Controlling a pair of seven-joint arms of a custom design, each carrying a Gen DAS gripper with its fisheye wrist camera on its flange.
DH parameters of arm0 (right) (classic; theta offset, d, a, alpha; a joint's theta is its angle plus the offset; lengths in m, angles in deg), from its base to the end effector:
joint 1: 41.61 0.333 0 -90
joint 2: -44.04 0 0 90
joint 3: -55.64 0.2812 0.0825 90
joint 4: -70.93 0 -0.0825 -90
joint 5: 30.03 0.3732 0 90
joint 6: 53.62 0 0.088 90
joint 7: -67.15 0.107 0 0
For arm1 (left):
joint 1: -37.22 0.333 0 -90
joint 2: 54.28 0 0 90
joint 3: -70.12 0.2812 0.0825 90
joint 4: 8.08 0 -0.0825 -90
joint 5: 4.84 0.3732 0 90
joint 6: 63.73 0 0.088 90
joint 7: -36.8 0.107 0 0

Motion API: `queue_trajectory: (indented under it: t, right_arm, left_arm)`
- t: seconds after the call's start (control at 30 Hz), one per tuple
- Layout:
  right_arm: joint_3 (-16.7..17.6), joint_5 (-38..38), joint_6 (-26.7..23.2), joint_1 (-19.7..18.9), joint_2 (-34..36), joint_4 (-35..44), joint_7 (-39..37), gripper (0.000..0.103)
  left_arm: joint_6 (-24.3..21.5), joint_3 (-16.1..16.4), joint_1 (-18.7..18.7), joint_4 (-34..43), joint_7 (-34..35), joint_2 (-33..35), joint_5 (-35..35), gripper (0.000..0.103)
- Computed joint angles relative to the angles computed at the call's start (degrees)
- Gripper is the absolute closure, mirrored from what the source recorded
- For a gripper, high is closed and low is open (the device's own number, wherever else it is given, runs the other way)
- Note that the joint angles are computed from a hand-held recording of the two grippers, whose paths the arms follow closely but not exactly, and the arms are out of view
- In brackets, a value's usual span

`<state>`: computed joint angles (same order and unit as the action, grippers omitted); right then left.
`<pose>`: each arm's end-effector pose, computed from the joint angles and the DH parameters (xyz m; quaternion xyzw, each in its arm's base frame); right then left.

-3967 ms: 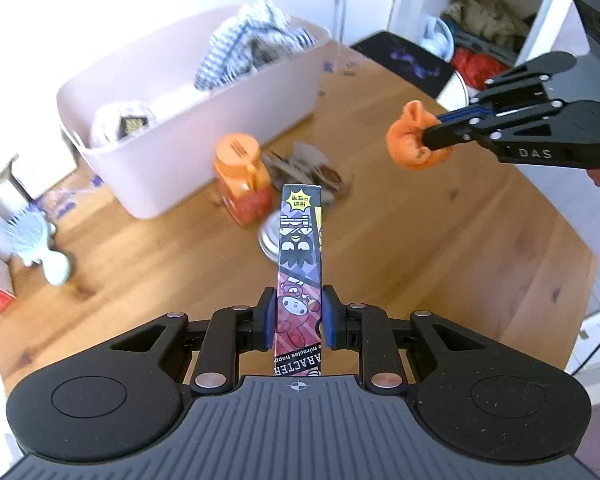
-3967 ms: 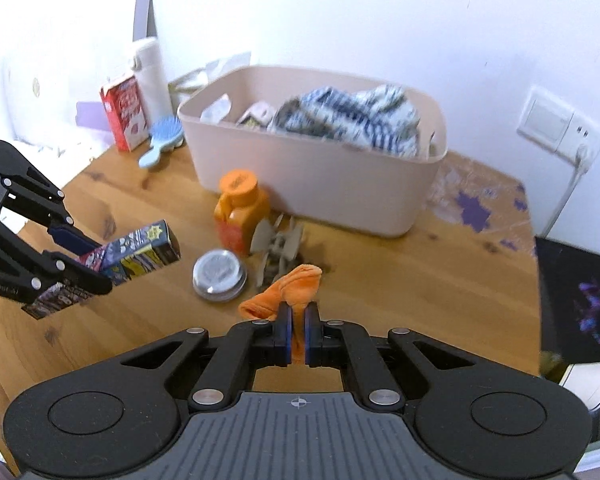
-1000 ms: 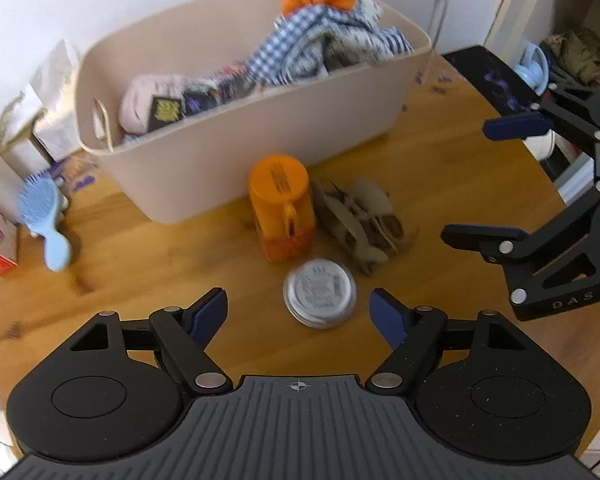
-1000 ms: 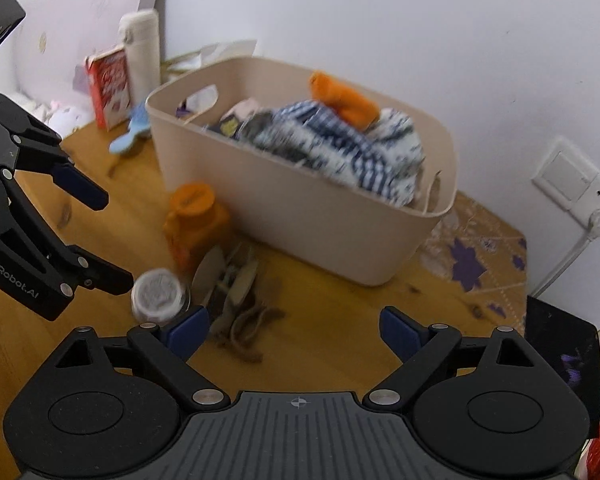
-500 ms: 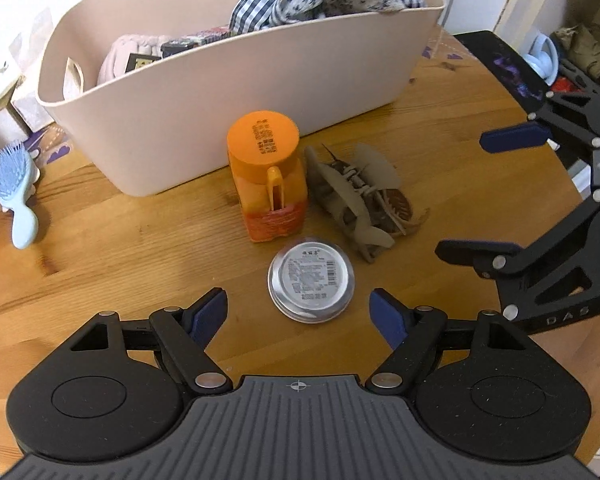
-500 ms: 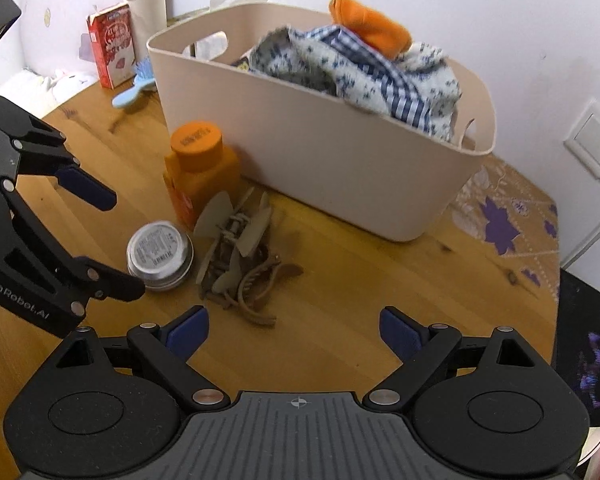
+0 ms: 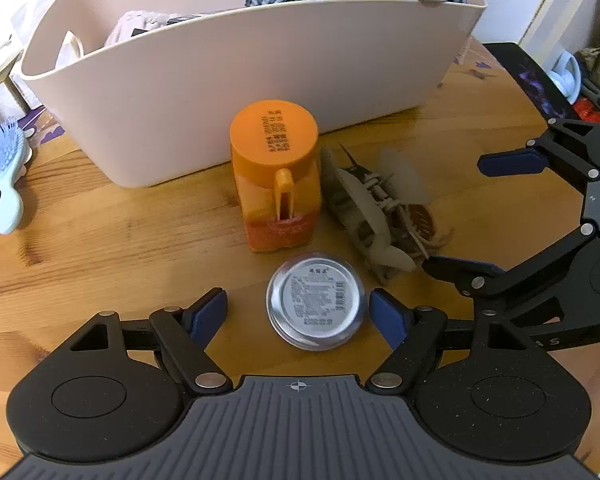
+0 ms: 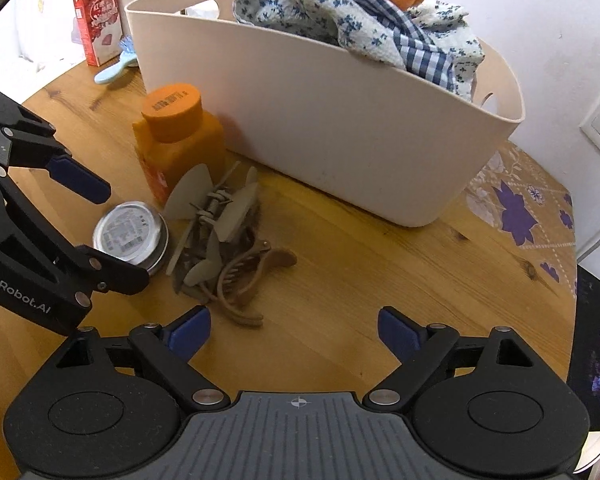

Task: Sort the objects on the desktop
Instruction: 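Move both tools back toward the orange bottle and tin on the table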

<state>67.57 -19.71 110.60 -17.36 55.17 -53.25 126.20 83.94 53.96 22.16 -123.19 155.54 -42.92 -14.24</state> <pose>0.4790 0.3351 0.3359 -0.9268 0.2736 -0.1205 0.2273 0.5222 -0.3069 0.3732 -0.3183 0.9260 -0.1910 0.0689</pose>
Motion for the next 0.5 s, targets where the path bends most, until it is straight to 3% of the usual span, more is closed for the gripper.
queue_trajectory:
  t: [0.17,0.4,0.5]
  right_arm:
    - [0.5,-0.2,1.8,0.0,1.2,0.5,0.1,0.022]
    - [3.7,6.2,2.7,-2.4,1.7,0.7,-5.4,0.031]
    - [1.9,4.1,4.1,-0.5,1.8,0.4,-3.5,0.031]
  left_arm:
    - [1.1,0.1,0.0,0.1,-1.0,0.4,0.2,0.025]
    - [1.7,0.2,0.4,0.7,-2.0,0.8,-0.7,0.03]
    - [2.4,0.4,0.4,0.5,-2.5,0.8,0.2,0.03]
